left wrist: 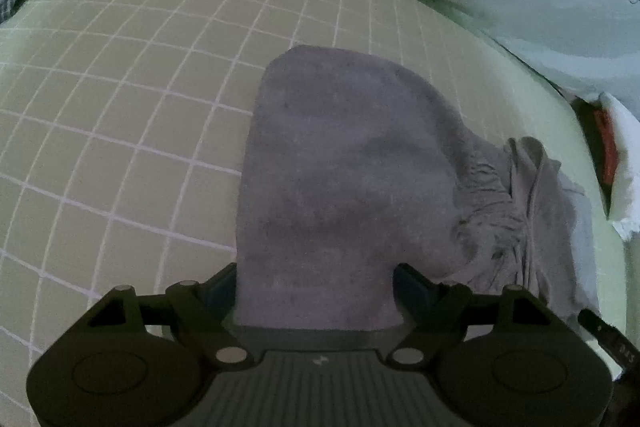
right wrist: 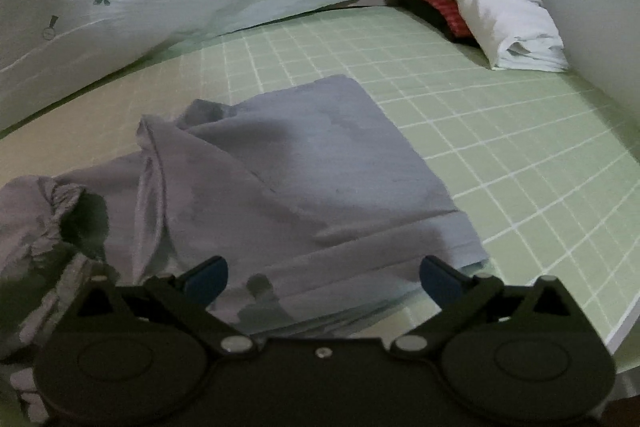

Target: Fold clothes

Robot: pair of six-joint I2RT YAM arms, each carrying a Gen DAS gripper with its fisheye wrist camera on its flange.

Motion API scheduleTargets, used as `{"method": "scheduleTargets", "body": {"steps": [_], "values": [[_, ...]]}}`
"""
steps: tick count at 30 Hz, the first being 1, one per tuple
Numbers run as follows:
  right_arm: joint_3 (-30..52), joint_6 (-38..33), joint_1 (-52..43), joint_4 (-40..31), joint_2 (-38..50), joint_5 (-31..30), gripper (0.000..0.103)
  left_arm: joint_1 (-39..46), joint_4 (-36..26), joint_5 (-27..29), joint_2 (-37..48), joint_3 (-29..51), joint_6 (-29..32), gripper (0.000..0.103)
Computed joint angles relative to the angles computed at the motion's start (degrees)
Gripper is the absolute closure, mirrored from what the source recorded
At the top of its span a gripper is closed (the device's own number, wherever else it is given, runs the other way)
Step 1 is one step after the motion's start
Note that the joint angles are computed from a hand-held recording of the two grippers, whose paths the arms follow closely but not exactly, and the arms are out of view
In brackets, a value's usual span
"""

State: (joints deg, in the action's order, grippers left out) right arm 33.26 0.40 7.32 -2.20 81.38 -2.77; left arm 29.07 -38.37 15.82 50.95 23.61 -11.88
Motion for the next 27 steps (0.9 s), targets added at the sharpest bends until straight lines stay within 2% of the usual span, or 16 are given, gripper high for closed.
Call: {"method": "scheduleTargets", "body": {"steps": [3, 6, 8, 12, 20, 22, 24, 25, 26, 27], "values": [[0.7, -1.8, -0.7, 0.0, 0.6, -0.2, 0.000, -3.7, 0.0, -3.3, -1.4, -0.3, -3.1, 0.034], [2.1, -1.0, 2.3, 0.1, 1.8, 5.0, 0.000, -4.3, -1.4, -4.8, -2.3, 0.1, -2.6, 0.034], [2.7, -0.9, 3.9, 1.3, 2.7, 6.3, 0.000, -4.0, -2.4, -5.5, -2.9, 0.4, -1.7, 0.034], [4.5, 0.3, 6.9, 2.9, 4.8, 3.7, 0.003, -1.2, -4.8, -5.7, -3.7, 1.5, 1.6, 0.034], [8.0, 3.1, 16.4, 4.8, 11.8, 4.1, 0.037, 12.1, -8.8, -3.2, -5.2, 3.2, 13.9, 0.033], [8.5, 3.8, 17.8, 4.6, 13.1, 4.2, 0.050, 16.0, -9.3, -2.1, -4.9, 3.2, 17.2, 0.033], [8.9, 4.2, 19.1, 4.5, 14.0, 4.9, 0.053, 19.5, -9.5, -1.2, -3.9, 3.2, 20.2, 0.033], [9.1, 4.4, 19.7, 4.4, 14.5, 5.2, 0.062, 20.7, -9.3, -0.9, -3.2, 3.2, 21.2, 0.033], [9.3, 4.6, 20.4, 4.3, 14.9, 5.5, 0.067, 21.8, -9.1, -0.6, -2.6, 3.3, 22.1, 0.033], [8.7, 4.4, 20.8, 4.9, 14.5, 5.9, 0.088, 22.8, -8.9, -0.3, -1.9, 3.4, 23.0, 0.033]]}}
